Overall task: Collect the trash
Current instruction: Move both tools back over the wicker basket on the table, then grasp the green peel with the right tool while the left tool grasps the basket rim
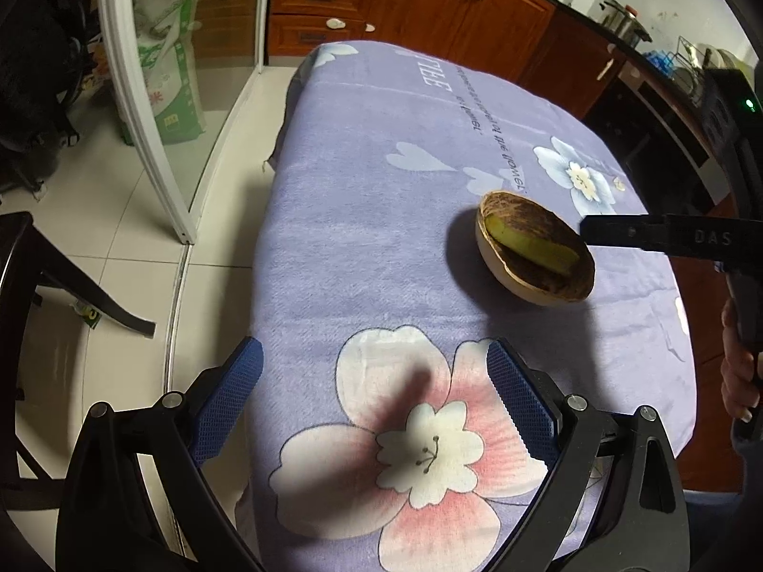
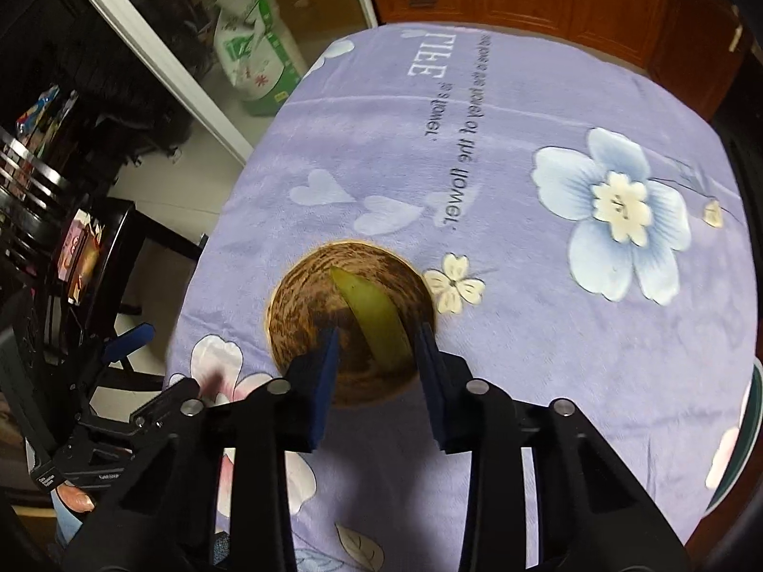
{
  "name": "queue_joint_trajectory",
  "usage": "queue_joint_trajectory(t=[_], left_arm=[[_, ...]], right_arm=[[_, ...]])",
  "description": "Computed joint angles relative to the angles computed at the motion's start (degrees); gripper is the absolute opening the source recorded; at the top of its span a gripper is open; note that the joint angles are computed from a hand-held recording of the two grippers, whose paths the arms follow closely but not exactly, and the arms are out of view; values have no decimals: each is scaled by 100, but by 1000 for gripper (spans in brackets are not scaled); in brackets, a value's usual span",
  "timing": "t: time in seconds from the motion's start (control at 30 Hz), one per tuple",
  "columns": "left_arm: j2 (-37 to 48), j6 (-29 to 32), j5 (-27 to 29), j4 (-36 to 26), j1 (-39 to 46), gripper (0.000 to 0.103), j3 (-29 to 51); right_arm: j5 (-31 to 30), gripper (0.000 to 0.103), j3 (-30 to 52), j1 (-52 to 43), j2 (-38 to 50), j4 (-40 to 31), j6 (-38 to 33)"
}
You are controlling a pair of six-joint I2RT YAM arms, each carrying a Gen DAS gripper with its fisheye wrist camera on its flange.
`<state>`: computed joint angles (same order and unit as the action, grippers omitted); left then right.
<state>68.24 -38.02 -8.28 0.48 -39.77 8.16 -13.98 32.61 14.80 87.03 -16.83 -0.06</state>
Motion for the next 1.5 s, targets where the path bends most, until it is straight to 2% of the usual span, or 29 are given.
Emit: queue_joint_trajectory(t=[0.27,0.63,0.73,0.83,0.87,1.1,1.27,1.3,1.37,1.43,1.5], left_arm=[[575,239,140,493,107,95,145],[1158,174,199,770,-25,95,371],[1216,128,191,794,-41,95,390],[1282,110,213,797,-51,95,430],[1305,103,208,788,-81,95,457],[1428,166,187,702,-258,95,789],[2132,357,375,974,-184,95,1278],[2393,387,454,1058,-146,93,1439],[2692,404,485,1070,-151,82,1649],[3050,392,553,1053,-151,64,1908],[3286,353,578,1002,-176,52,2090]], right_arm=[[27,30,440,238,1134,223,-246],[157,33,148,293,1332,734,-496],[409,17,-43,341,1247,1027,-573],[130,6,-38,130,1168,946,-529],[73,5,-39,73,1120,911,-517],[-518,5,-28,-350,817,597,-524],[-886,5,-86,-734,304,292,-585],[-933,5,-81,-798,224,243,-593],[-1046,5,-83,-1015,-16,51,-686],[-1117,5,-59,-1175,-191,-114,-756],[-1164,5,-24,-1403,-301,-267,-904]])
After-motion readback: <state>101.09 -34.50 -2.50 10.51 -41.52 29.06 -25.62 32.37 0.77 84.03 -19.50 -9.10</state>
